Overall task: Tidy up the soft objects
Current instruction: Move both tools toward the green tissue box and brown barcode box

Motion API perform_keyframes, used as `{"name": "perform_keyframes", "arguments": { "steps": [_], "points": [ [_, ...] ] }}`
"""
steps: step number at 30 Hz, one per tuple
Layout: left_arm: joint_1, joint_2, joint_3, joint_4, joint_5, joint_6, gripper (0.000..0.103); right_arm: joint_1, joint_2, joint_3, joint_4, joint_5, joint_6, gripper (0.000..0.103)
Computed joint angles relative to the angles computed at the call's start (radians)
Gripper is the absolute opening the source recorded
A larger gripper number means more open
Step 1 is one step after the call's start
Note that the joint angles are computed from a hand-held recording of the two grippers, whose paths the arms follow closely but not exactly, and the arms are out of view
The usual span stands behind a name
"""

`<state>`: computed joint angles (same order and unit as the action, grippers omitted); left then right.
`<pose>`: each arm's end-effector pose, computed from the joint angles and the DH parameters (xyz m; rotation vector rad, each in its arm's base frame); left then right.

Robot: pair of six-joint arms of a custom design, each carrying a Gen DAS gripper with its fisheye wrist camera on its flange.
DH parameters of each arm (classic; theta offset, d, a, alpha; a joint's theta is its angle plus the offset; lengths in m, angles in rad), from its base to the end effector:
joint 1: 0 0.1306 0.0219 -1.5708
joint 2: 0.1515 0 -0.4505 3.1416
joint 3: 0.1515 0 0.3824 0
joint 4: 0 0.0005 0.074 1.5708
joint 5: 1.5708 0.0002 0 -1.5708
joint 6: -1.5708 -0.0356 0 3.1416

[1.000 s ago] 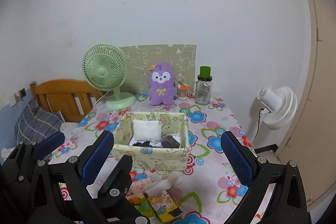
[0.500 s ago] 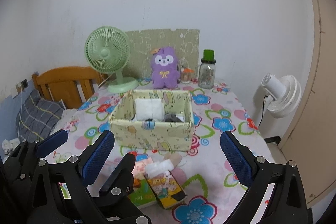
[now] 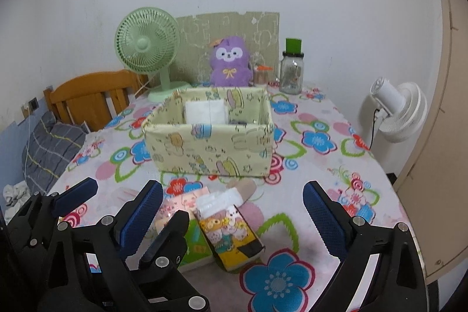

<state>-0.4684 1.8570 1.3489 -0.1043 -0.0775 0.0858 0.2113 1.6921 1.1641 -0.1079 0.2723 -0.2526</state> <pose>0.5689 -0.2853 0.2895 0.3731 2.1583 -0.2296 0.5503 0.1077 0.3073 0.1953 2.1712 -0.0376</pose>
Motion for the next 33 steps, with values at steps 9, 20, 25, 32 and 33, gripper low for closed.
{"name": "perform_keyframes", "arguments": {
  "steps": [9,20,25,32,33],
  "points": [
    [-0.005,0.039,0.014,-0.020,0.013,0.007,0.100,-0.013,0.039,-0.002,-0.001,-0.011,-0.008,0.098],
    [-0.011,0.091,0.040,-0.066,0.016,0.001,0.098,-0.035,0.097,0.008,-0.029,-0.061,-0.038,0.097],
    [-0.011,0.119,0.062,-0.091,0.015,0.010,0.098,-0.046,0.120,0.017,-0.042,-0.079,-0.044,0.097],
    [-0.009,0.128,0.066,-0.078,0.036,0.007,0.096,-0.056,0.131,0.022,-0.041,-0.108,-0.052,0.097],
    [-0.008,0.129,0.066,-0.075,0.047,0.003,0.093,-0.056,0.131,0.022,-0.041,-0.112,-0.052,0.097]
  ]
}}
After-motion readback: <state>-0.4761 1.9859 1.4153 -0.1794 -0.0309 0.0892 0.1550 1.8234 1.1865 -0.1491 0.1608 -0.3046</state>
